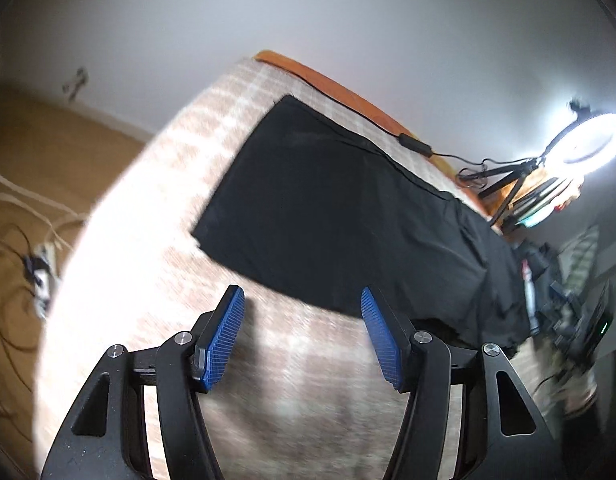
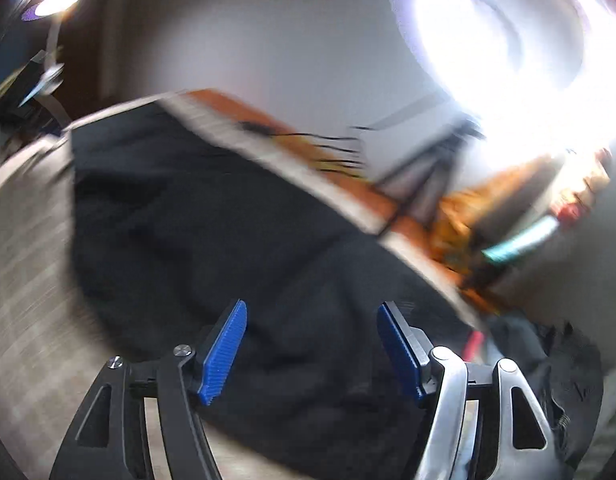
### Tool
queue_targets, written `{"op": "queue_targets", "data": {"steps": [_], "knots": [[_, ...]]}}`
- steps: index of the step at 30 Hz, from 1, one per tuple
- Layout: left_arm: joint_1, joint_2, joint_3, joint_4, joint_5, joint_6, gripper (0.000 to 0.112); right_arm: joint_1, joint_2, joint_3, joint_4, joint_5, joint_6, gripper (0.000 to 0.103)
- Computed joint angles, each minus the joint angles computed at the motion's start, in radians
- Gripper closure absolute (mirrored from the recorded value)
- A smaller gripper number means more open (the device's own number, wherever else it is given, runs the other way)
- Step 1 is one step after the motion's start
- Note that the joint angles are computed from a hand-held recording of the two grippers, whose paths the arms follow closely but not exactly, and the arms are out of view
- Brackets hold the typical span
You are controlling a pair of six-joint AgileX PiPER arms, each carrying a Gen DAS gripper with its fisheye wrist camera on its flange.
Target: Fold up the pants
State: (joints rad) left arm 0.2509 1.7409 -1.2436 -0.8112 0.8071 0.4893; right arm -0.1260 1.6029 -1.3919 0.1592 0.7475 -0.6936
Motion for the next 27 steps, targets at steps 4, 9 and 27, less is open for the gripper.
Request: {"op": "queue_targets", "data": {"steps": [4,9,27], "knots": [[-0.009,-0.004,0.025,-0.048,-0.008,-0.008,0.052,0.068,0.005,0.006,0.098,0.112,-0.061,0.032],[-0.018,0.003,0.037,-0.1,-0.032,-0.036,0.052,0.169,0.031,0.008,0.114,0.192,-0.093,0.032],[0.001,0.017,0.115,-0.409,-0.15,0.068,0.049,0.233,0.163,-0.082,0.088,0.267,0.008,0.033]]}}
